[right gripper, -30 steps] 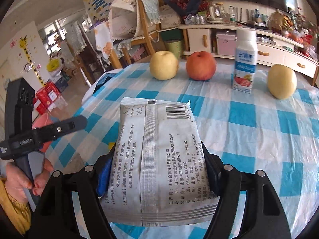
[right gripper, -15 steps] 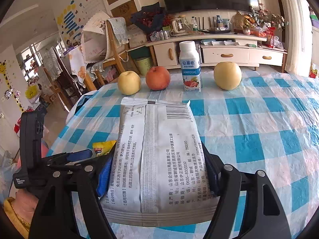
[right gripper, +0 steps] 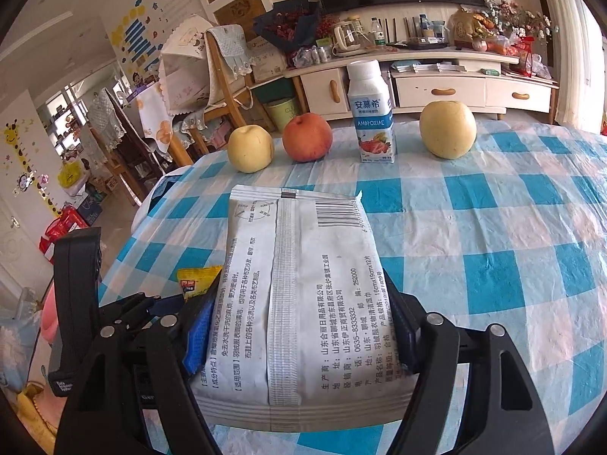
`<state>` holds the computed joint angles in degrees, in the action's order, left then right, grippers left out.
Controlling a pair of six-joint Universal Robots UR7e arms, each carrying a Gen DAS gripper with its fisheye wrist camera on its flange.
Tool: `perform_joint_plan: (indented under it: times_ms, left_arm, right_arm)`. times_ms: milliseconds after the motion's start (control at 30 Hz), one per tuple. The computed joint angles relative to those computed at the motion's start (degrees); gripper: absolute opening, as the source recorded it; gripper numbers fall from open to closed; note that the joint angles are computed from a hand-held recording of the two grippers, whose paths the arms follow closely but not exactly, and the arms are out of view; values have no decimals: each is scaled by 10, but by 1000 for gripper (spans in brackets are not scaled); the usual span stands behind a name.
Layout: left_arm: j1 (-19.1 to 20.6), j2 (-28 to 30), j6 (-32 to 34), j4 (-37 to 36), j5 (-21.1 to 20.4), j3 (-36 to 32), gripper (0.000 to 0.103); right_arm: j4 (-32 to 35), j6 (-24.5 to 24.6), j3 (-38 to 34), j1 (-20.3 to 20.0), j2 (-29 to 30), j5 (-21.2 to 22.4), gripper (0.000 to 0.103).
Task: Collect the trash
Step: 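Grasp the yellow snack bag with the left gripper while the right holds the white packet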
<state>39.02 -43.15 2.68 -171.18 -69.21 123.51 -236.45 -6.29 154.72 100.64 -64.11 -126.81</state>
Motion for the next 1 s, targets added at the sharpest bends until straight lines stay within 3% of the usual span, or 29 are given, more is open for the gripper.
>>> perform_joint_plan:
  times_ms: [67,167,433,700,1000]
  left_arm:
    - [-10,6,18,-7,21,5,91]
    - [-25,14,46,-29,58,16,81]
    - [-15,3,41,-40,47,20,61]
    - [9,-20,20,-32,17,21,56]
    - [25,-70,12,-58,12,40,56]
  right_arm:
    - [0,-1,1,-3,-4,7,75]
    - [1,1,4,-12,-12,18,75]
    - [2,-2,4,-14,-14,21,75]
    - [-2,-8,-1,-7,-4,23,75]
    - [5,-5,-10,6,19,46,75]
